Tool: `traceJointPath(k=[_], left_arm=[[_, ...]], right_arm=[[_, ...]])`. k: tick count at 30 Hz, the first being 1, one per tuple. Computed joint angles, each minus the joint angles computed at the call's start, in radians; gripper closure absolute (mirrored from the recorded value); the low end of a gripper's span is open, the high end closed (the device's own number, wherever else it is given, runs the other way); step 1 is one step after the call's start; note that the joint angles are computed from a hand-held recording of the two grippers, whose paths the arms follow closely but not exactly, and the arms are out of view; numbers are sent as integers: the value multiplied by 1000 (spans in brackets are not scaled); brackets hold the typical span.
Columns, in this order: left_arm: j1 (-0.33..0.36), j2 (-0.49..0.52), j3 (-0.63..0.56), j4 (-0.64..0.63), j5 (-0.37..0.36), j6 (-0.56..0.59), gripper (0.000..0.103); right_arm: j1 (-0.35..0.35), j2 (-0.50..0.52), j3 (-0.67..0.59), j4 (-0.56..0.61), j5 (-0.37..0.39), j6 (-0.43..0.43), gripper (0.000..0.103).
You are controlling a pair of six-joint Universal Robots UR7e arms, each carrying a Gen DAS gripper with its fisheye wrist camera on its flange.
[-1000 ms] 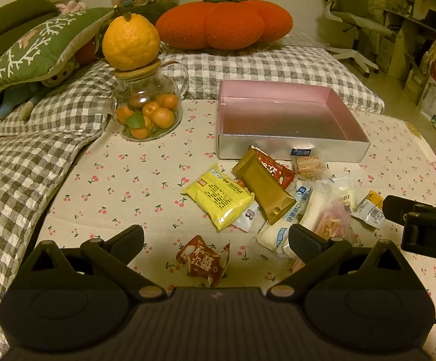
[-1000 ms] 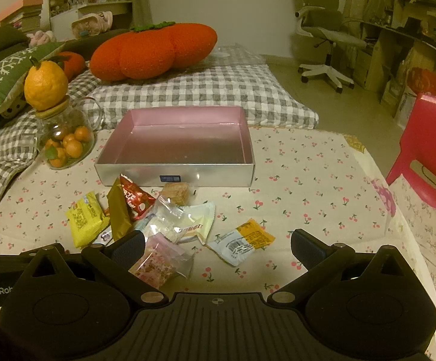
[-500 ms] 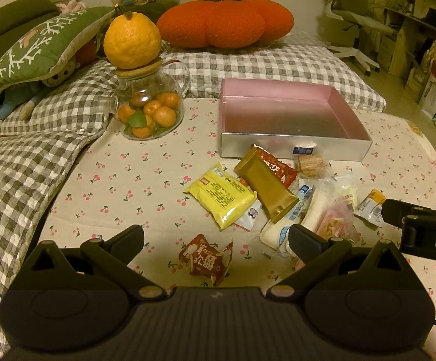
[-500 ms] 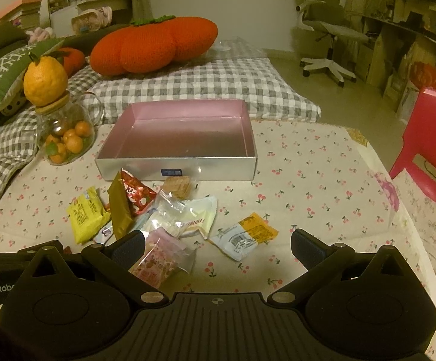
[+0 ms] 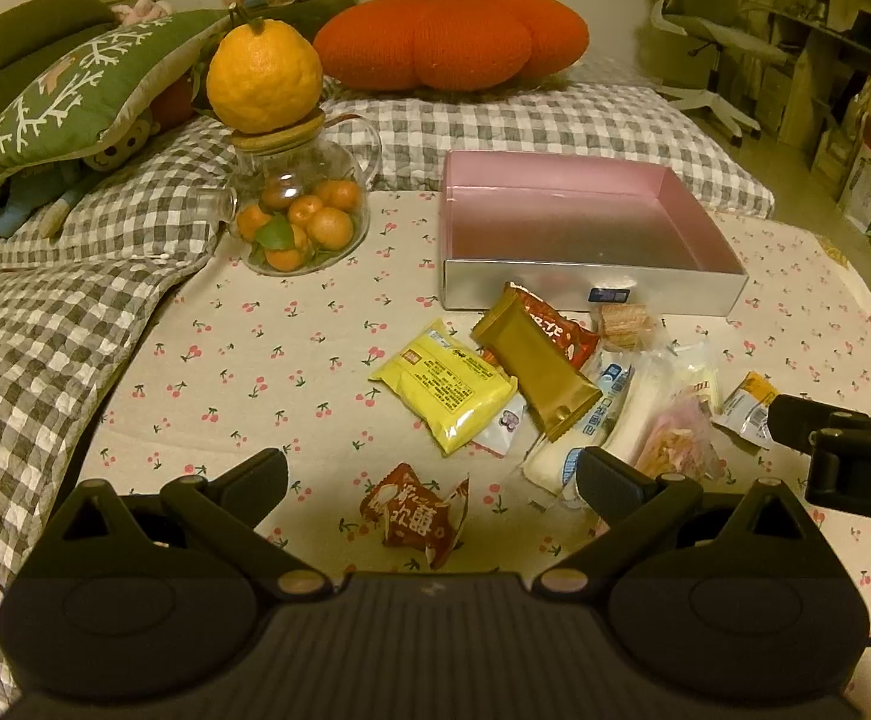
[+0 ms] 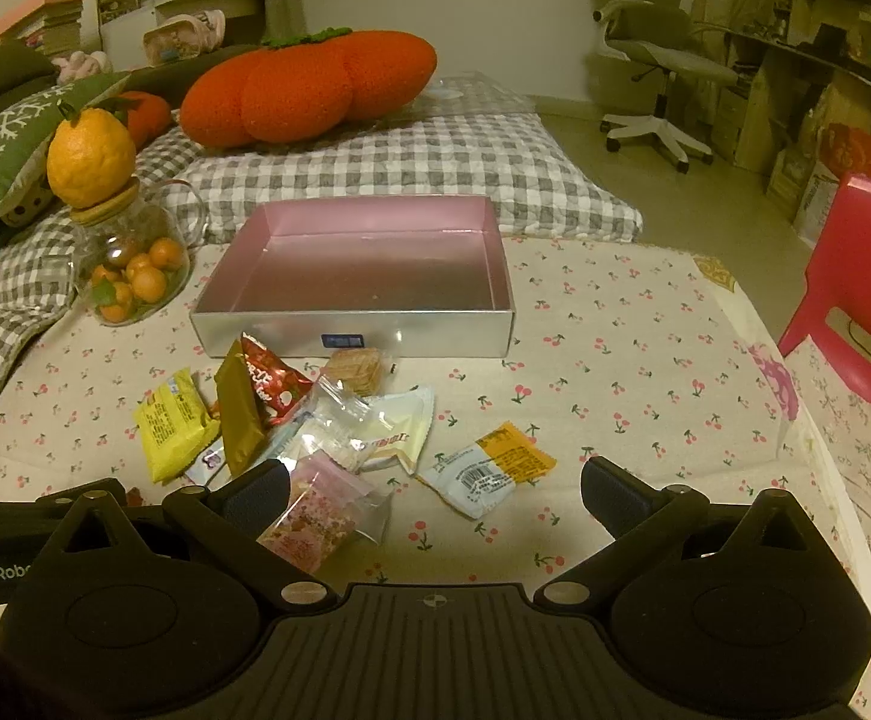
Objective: Organize snacks
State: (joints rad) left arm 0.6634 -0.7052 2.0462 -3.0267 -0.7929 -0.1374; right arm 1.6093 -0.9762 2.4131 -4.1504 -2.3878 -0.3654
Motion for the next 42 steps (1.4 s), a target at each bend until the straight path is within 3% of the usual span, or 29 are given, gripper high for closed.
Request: traceJointPath(k=[13, 20, 24, 31, 35, 42], left_arm=[[8, -5, -3, 14, -8, -7, 0], [23, -2, -21, 27, -9, 28, 0], [31, -14, -40, 84, -30, 40, 0], [45, -18, -64, 117, -66, 124, 0], [59, -9, -69, 74, -74, 186, 0], [137, -15, -137, 185, -160, 210, 2]], right_arm=[[-4, -3, 3, 3, 4, 7, 0], [-5, -40, 11, 70, 26, -29, 0], [-4, -93, 16, 173, 45, -17, 0], [13, -126, -11, 210, 37, -67, 0], [-10, -155, -8, 258, 87, -30, 0], [-118, -236, 30, 417, 265, 104, 0]])
